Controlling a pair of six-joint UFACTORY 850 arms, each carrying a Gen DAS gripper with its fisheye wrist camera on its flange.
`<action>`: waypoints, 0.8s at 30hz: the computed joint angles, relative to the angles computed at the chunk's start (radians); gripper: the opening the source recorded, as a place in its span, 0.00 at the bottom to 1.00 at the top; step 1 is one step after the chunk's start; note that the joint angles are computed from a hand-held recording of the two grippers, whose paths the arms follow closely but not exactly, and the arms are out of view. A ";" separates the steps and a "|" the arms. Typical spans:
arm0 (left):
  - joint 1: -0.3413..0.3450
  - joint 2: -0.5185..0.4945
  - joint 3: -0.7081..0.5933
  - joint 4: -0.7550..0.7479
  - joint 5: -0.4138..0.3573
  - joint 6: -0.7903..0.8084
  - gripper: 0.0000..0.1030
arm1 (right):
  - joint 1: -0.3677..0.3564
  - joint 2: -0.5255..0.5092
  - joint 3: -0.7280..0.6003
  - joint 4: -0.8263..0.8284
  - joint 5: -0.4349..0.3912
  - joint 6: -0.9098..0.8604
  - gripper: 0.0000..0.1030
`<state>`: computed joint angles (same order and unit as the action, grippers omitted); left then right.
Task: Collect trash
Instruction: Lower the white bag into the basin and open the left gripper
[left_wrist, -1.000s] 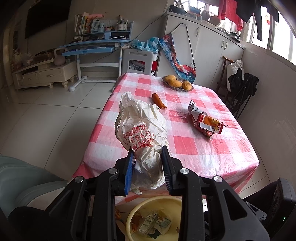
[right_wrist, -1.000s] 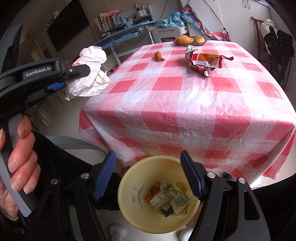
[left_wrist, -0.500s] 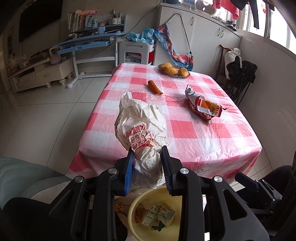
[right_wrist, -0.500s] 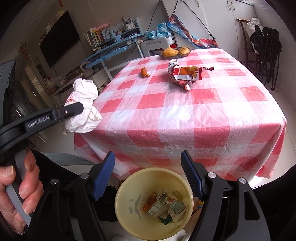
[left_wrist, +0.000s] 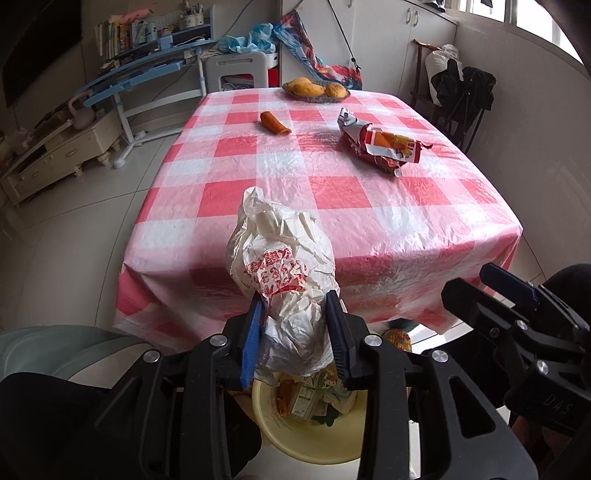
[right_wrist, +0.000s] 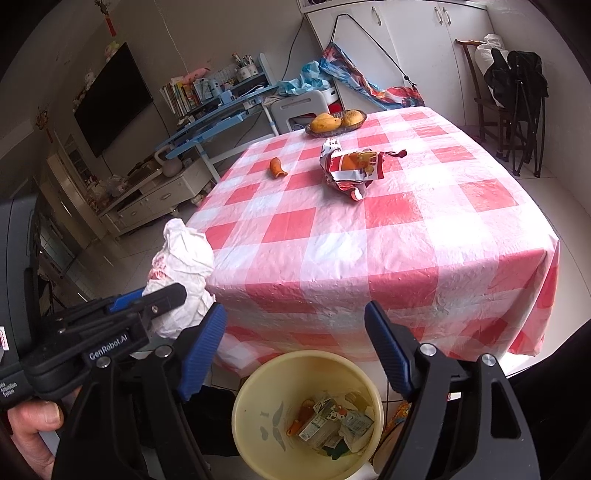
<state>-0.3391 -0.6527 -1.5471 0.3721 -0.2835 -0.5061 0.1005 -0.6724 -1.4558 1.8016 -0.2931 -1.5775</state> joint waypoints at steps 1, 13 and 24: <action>-0.005 -0.002 -0.001 0.003 -0.010 0.010 0.34 | -0.001 0.000 0.000 0.003 -0.001 -0.002 0.73; -0.001 0.003 -0.001 0.053 0.001 -0.053 0.49 | -0.004 0.003 0.006 0.018 -0.003 -0.015 0.74; 0.009 0.025 0.024 0.298 0.039 -0.364 0.60 | -0.001 0.002 0.004 0.007 0.003 -0.006 0.75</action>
